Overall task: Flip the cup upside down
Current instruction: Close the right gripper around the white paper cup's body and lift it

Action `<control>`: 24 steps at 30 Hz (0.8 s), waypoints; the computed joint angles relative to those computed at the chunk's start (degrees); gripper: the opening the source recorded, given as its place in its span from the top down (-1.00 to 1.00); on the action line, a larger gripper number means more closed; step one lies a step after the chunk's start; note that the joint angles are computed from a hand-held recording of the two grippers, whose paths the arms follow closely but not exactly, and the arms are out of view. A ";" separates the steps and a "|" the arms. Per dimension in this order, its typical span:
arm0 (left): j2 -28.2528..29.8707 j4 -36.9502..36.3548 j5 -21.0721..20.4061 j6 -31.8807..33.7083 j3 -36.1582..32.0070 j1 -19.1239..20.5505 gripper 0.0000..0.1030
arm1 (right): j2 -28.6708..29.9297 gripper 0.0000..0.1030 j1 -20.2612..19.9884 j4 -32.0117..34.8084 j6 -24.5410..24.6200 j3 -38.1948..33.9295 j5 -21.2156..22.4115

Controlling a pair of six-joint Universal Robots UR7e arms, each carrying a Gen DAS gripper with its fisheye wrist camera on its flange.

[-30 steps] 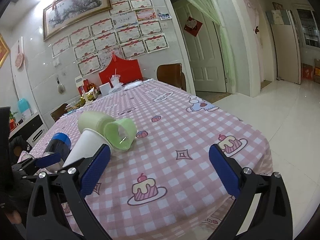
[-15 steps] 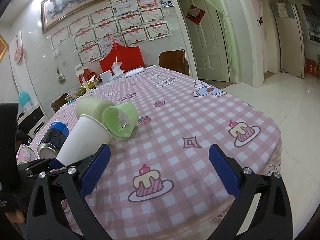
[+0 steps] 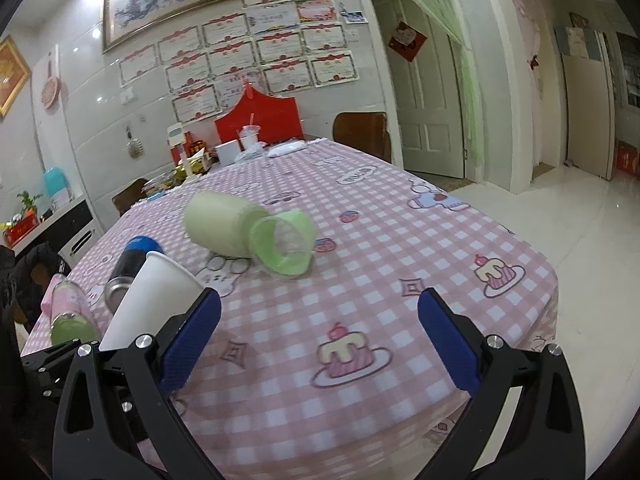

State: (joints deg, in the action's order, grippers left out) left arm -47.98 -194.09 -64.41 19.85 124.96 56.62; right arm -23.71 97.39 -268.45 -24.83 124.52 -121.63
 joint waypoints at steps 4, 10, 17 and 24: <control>-1.74 -0.58 0.21 -0.07 2.16 0.33 -0.15 | 0.85 -0.85 2.04 1.18 -1.16 -1.36 -1.30; -3.36 -1.13 -0.48 0.12 3.45 1.78 -0.15 | 1.93 -0.85 4.15 3.77 -0.53 -2.74 -2.09; -4.53 1.10 -3.49 -1.30 2.79 3.71 -0.21 | 3.16 -0.85 5.48 3.70 -1.90 -4.12 -3.16; -6.62 1.75 -5.64 -0.33 3.68 4.24 -0.52 | 1.88 -0.85 5.26 6.33 1.83 -2.93 -0.89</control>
